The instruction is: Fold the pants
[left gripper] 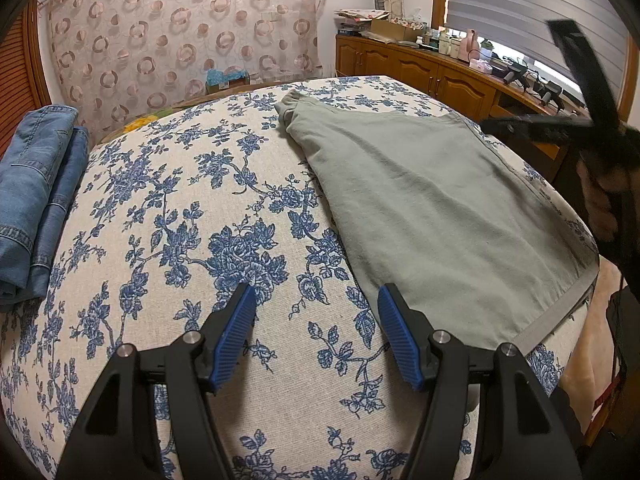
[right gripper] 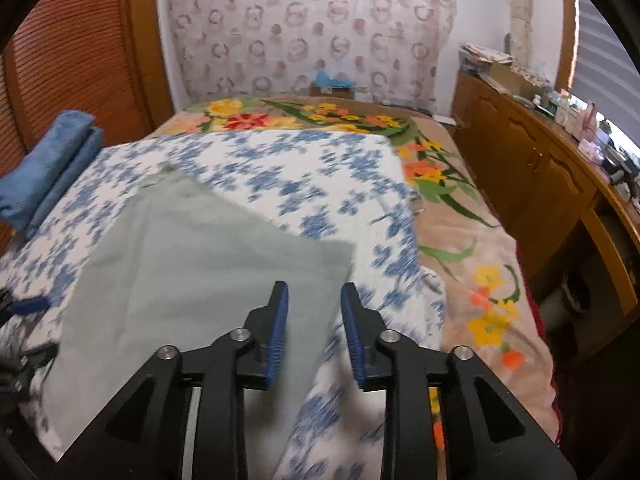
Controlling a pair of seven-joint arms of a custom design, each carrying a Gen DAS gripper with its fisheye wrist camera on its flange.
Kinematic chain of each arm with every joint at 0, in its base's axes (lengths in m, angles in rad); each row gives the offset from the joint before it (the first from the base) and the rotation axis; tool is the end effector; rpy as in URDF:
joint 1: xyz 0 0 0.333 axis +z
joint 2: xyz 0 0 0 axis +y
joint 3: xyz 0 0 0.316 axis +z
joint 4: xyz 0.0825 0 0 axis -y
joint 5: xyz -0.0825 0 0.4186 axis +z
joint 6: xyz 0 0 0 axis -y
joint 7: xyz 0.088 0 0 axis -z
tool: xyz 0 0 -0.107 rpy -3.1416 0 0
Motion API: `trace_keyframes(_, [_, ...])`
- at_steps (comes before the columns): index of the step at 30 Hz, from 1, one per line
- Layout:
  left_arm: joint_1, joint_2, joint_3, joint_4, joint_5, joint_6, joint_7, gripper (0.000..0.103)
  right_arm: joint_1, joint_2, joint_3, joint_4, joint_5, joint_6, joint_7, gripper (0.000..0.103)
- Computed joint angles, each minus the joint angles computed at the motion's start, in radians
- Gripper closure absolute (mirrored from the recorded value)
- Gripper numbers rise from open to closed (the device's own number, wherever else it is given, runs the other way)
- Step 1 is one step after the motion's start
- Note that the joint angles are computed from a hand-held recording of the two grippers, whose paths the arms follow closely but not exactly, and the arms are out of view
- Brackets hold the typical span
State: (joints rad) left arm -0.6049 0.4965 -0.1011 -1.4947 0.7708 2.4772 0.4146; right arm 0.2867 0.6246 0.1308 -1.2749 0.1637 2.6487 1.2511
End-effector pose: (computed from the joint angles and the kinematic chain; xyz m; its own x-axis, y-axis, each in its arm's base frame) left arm 0.5903 -0.4884 0.4233 -0.0355 -0.9991 0.0247 -0.7441 0.0099 -0.6680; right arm 0.7550 0.2971 0.4679 0.5419 -0.8404 -0.0102 -0.6052 -0.3817 -0.6986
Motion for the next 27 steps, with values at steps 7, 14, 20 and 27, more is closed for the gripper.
trace_keyframes(7, [0.000,0.000,0.000,0.000,0.000,0.000,0.000,0.040,-0.037,-0.122,0.084,-0.210,0.109,0.039,-0.145,0.072])
trace_keyframes(14, [-0.001,0.000,0.001,0.000,0.000,0.000,0.000,0.040,-0.019,-0.160,0.082,-0.284,0.163,0.032,-0.195,0.070])
trace_keyframes(20, [-0.001,0.000,0.001,0.000,0.000,0.000,-0.001,0.040,-0.016,-0.178,0.084,-0.329,0.188,0.084,-0.214,0.062])
trace_keyframes(27, [-0.001,0.000,0.001,-0.001,0.001,0.000,-0.001,0.040,0.010,-0.201,0.063,-0.386,0.146,0.165,-0.169,0.058])
